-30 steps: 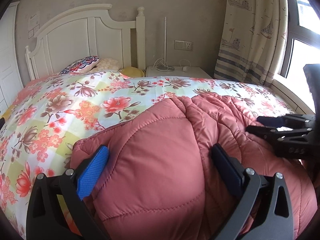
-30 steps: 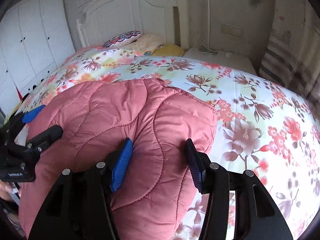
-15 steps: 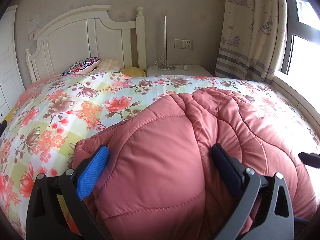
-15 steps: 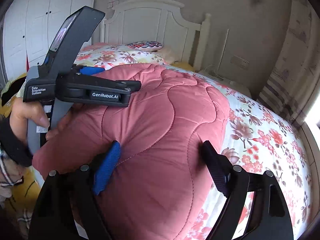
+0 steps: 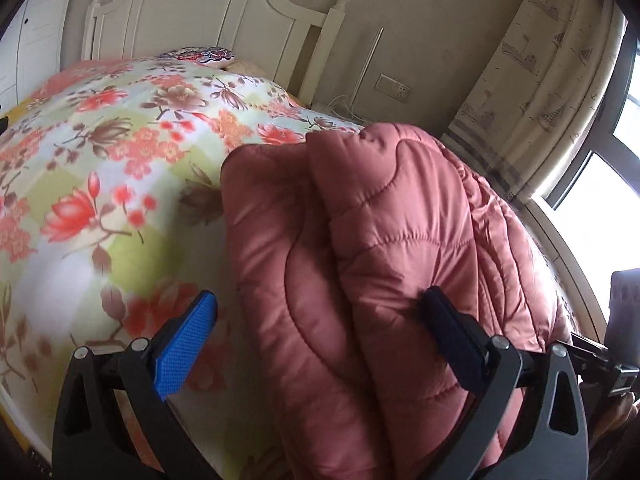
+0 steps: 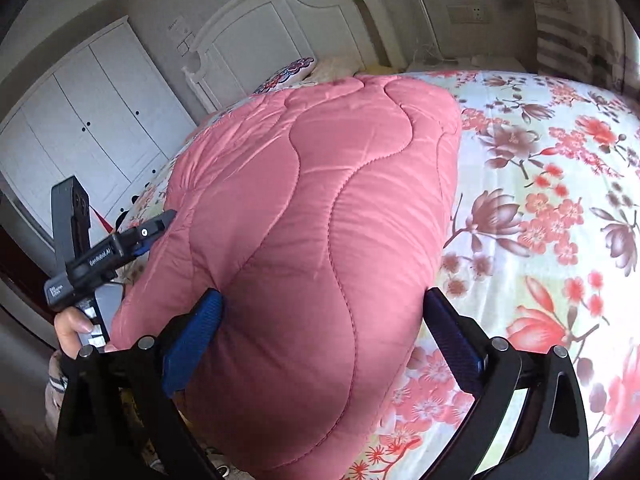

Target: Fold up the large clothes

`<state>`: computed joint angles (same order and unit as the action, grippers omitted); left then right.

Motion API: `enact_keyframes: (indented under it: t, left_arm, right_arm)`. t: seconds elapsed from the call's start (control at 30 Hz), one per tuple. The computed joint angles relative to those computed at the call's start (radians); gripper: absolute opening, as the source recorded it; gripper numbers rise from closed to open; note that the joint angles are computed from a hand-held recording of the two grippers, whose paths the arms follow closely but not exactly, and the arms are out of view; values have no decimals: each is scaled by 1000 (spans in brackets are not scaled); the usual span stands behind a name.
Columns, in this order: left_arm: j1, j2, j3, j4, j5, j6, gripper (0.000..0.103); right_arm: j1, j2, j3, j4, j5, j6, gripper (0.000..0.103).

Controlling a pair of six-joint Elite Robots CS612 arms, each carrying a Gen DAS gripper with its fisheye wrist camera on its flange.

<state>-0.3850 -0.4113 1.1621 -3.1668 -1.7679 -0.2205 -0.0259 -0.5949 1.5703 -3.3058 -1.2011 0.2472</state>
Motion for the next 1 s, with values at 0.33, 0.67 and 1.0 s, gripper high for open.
enact_keyframes:
  t: [0.33,0.67,1.0]
  left_arm:
    - [-2,3,-1,0,4,-3,101]
    - [22,29,-47,53,-134,-61,101]
    - [45,76,-105,7,-336,-101,41]
  right_arm:
    - [-16,21,-10,-4,78,44,99]
    - [-22,27,-11,-14,119,78,99]
    - [-10,28,10,-148,86,69,78]
